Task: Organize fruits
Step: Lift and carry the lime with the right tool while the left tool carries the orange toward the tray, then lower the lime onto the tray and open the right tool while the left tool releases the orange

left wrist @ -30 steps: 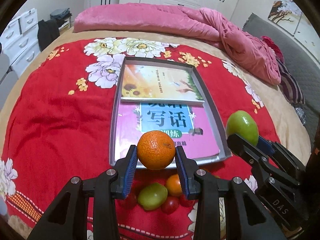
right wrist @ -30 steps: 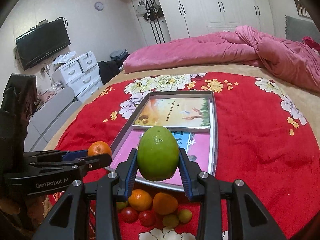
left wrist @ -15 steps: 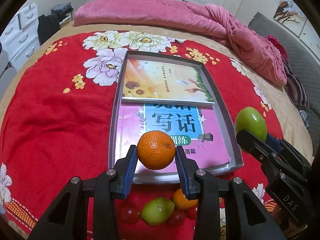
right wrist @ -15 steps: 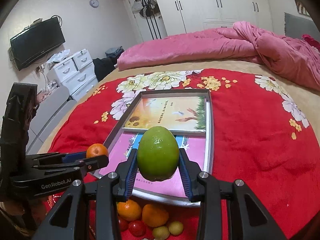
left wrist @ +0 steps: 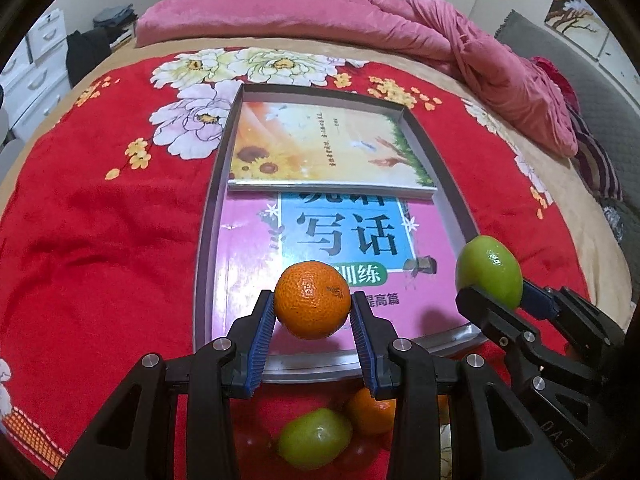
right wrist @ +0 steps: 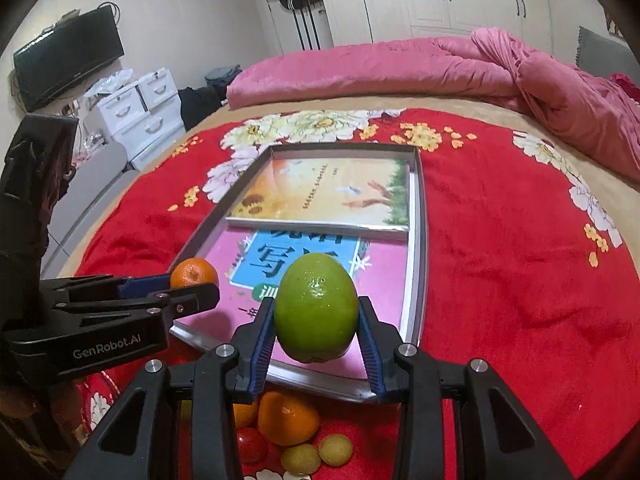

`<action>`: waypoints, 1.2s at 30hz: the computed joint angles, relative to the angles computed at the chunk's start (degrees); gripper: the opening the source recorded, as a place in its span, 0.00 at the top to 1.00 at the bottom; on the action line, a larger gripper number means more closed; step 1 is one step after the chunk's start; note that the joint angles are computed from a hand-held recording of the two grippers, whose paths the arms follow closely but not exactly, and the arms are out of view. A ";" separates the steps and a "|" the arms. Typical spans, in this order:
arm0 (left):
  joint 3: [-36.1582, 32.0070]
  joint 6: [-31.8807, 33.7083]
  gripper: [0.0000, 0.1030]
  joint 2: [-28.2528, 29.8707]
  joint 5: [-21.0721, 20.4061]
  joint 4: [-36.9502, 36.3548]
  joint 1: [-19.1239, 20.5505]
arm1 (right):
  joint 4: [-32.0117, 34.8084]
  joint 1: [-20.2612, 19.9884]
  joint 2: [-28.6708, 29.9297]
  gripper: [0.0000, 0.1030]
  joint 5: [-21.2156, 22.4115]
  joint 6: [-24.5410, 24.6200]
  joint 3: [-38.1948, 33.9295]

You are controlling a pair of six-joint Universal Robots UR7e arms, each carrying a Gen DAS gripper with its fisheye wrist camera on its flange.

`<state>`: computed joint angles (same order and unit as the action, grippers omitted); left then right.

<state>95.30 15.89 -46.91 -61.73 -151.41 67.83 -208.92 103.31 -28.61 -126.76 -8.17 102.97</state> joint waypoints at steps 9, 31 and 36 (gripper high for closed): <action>-0.29 0.47 0.62 0.95 1.03 0.62 0.57 | 1.68 -0.63 0.48 0.62 -1.23 1.47 -0.02; -0.06 -0.02 0.62 1.16 1.93 0.79 1.00 | 7.34 -1.23 1.13 0.61 -4.86 2.73 -0.99; -0.15 -0.17 0.62 1.17 1.92 0.91 1.09 | 7.22 -1.24 1.09 0.61 -4.60 2.67 -0.89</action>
